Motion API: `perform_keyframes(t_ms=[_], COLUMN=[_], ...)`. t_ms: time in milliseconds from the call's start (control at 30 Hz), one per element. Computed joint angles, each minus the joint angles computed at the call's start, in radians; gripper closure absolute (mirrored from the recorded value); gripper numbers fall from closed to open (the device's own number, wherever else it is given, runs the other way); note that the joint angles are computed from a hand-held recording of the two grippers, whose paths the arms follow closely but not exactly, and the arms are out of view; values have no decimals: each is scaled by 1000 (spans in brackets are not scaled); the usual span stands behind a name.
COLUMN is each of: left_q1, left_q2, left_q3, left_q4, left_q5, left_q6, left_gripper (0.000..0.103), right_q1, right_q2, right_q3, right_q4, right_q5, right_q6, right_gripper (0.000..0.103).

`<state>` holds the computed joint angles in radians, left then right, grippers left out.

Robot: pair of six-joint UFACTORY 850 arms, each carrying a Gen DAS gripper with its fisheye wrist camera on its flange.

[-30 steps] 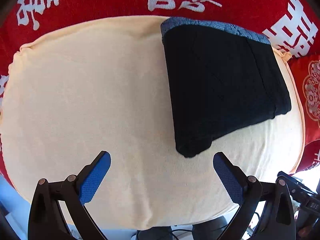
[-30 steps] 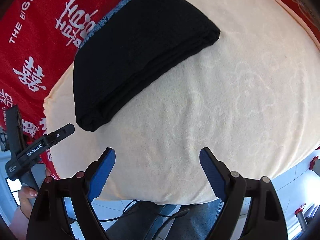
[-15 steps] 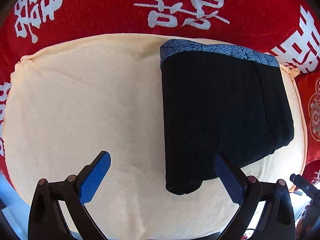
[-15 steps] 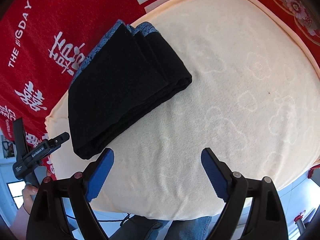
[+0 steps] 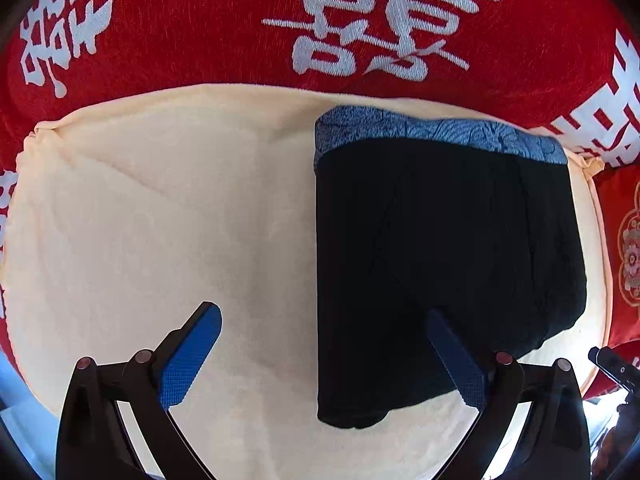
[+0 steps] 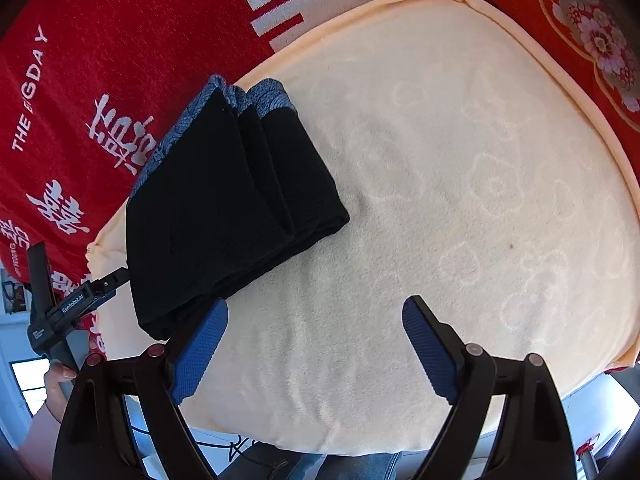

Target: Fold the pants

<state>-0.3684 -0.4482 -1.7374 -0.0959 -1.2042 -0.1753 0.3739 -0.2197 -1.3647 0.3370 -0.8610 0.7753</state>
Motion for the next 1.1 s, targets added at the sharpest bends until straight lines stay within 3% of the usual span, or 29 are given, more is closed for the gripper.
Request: perform_keyframes(t_ms=[267,433,667,800,933,1100], left_q1=[28,33,51,80,100,99], left_q2=[-27,-41,-50,-86,-124,-134], left_q3=[-16,19,21,-9,-32,-12], left_q4=[-96,-163,-226,-261,-343,-448], left_q5=[28,45,87,69,14,22], left_q6=[42,65,145,234,330,392], left_gripper=[0,0,0,0,0,0], right_q1=[-74,-94,-127,-145,-187,-214], right_q2=[-49,-134,-258,-298,-303,-321], right_q3=[-45,-121,-224,-240,-175,-115], right_q4=[81,138,300,328,508,760], right_q5=[33,23,-51,-98,-115,-140], right_q6=[-199,-338,-593,-676,-805,-1013], right_gripper=[11,11,11,11,11,10])
